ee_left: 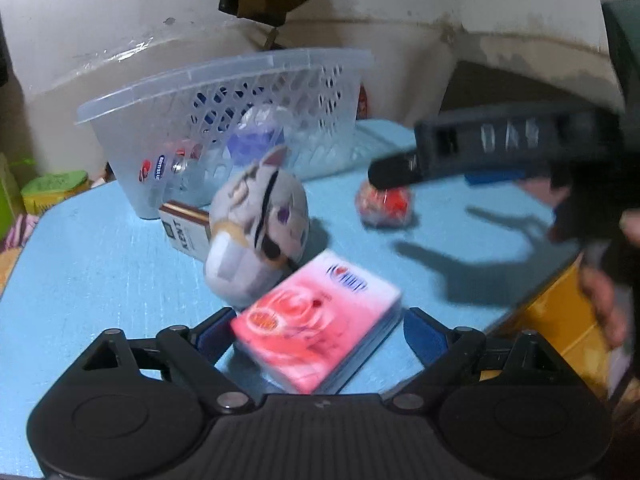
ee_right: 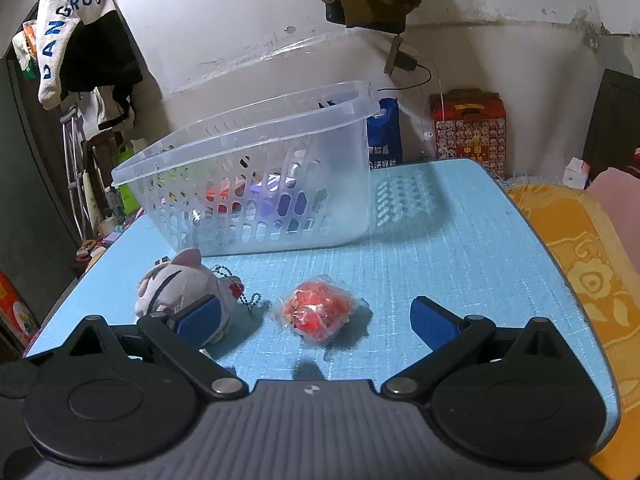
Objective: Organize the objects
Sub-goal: 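Grasp the pink tissue pack with the left tool while the right tool grasps the red wrapped ball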
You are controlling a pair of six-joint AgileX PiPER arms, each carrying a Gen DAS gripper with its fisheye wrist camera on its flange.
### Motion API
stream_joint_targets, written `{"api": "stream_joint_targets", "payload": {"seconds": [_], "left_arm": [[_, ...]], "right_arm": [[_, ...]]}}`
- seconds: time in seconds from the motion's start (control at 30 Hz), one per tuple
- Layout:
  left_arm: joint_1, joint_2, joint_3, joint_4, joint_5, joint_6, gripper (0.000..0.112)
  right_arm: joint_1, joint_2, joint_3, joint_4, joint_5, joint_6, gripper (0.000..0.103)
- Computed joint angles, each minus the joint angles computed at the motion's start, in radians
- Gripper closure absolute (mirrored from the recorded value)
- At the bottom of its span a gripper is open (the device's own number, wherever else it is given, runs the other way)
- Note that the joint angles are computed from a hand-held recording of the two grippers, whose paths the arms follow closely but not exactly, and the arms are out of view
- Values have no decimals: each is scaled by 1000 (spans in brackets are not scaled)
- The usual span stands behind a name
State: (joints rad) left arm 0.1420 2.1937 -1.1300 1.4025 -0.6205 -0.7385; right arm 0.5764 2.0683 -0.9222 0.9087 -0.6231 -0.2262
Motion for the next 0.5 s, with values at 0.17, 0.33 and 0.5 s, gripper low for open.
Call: {"api": "stream_joint_targets", "payload": {"seconds": [0.17,0.33,0.5], "left_arm": [[48,29,-60,111,-71,-104,30],[89,50,-65,117,-137,-23,30],[117,75,-111,159,-165,-53,31]], "right_arm": [[11,10,-26,66,9,-85,0],[19,43,-71,137,17,-179,1],[47,108,-183,345,-4,-434,17]]}}
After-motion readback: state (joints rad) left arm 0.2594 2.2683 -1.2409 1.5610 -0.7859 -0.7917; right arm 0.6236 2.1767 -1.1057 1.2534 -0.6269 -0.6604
